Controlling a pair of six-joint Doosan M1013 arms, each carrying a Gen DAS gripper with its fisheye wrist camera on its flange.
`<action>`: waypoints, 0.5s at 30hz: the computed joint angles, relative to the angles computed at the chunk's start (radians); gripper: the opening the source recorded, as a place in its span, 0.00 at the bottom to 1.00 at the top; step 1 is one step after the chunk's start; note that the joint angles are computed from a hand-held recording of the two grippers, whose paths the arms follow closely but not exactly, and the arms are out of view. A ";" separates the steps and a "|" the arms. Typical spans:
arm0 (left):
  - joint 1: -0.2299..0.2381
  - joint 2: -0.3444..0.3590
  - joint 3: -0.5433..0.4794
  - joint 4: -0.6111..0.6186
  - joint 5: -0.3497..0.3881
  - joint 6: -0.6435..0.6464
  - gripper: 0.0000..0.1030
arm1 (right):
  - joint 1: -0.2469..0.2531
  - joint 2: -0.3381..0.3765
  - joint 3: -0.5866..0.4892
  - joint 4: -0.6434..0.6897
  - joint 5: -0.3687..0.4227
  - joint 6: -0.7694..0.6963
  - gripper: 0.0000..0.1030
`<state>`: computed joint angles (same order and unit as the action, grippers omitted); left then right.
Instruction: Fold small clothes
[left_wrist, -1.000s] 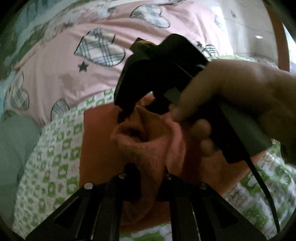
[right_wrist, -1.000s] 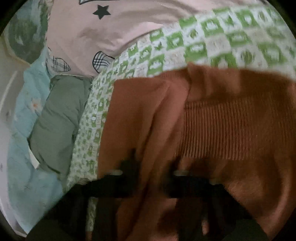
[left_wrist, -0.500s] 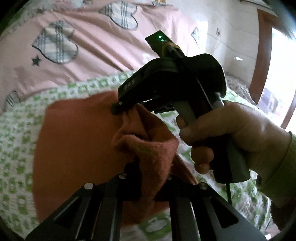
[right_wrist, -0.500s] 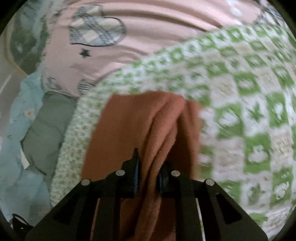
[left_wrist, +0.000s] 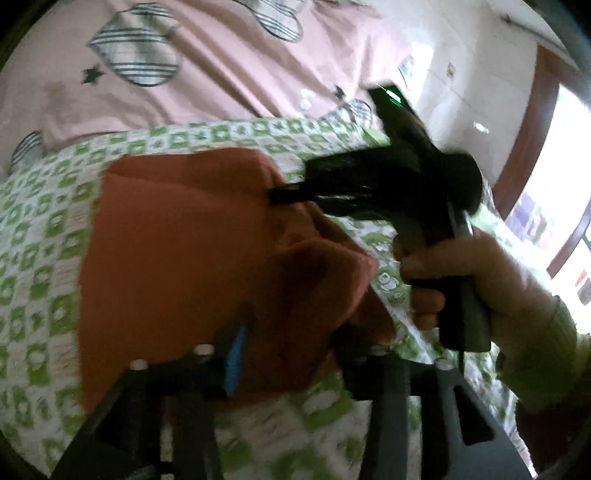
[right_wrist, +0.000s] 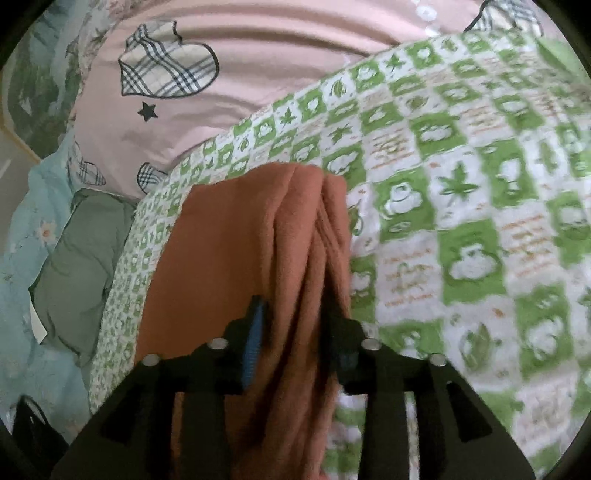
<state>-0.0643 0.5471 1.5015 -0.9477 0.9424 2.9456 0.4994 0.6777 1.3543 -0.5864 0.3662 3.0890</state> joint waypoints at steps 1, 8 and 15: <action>0.018 0.002 -0.011 -0.008 0.016 -0.004 0.51 | 0.004 -0.005 0.004 -0.017 0.006 0.014 0.61; 0.077 0.052 -0.116 0.011 -0.031 -0.157 0.71 | 0.024 -0.033 0.038 -0.034 0.020 0.035 0.81; 0.077 0.207 -0.339 0.159 0.168 -0.474 0.74 | 0.010 -0.012 0.030 0.124 -0.037 -0.102 0.81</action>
